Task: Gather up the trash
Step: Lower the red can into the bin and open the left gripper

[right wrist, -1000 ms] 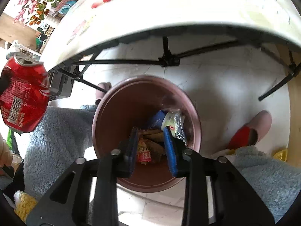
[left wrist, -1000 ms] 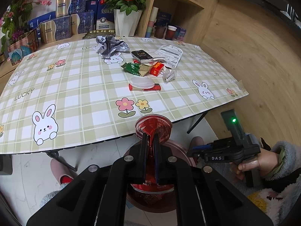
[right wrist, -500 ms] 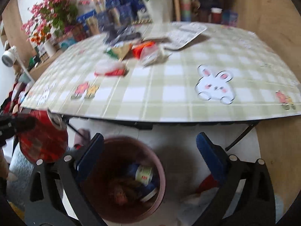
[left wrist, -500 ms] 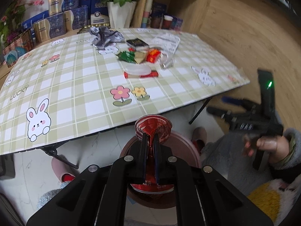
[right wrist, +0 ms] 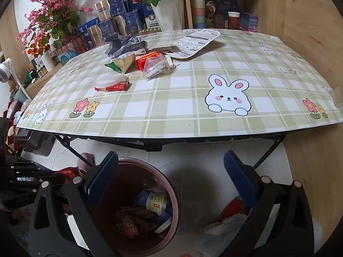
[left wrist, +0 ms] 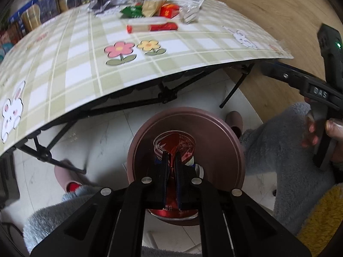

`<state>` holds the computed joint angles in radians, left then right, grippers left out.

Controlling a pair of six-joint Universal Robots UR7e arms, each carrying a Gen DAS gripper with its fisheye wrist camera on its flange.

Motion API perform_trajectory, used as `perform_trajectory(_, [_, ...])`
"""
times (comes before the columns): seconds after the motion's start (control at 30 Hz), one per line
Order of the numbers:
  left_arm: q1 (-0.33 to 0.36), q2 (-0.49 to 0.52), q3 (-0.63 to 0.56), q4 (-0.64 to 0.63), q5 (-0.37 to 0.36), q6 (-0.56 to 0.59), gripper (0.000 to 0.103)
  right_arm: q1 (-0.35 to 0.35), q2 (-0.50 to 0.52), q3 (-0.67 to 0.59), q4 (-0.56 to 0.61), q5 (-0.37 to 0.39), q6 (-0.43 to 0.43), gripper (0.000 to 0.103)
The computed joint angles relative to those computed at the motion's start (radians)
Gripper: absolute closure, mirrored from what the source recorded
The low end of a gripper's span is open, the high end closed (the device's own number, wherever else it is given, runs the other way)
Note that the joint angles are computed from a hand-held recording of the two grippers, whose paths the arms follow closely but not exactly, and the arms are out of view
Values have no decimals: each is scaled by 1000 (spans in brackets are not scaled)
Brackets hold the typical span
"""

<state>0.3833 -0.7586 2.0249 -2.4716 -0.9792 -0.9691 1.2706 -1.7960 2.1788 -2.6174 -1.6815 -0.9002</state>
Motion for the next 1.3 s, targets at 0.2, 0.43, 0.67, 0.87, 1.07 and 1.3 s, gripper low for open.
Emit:
perform_trajectory(0.2, [11,12,-6,6,-14,-18,96,-8,-3,0,11,1,7,6])
perform_trajectory(0.43, [-8,13,-12,29,33,-31,85,-8,-4,-1,14,1,6,6])
perform_trajectory(0.67, [-55,-13,9,62,163,-127,52,-3,-8,0,15,-3,-2,6])
perform_trajectory(0.87, [-87,-54,35,138,286,-294,31,4,-4,1,2,-13,-2,6])
perform_trajectory(1.07, [-81,-83,56,154,303,-378,30,6,2,0,-9,-17,0,6])
perform_trajectory(1.3, [-99,-100,70,161,344,-409,30,2,13,-9,-18,-16,16,6])
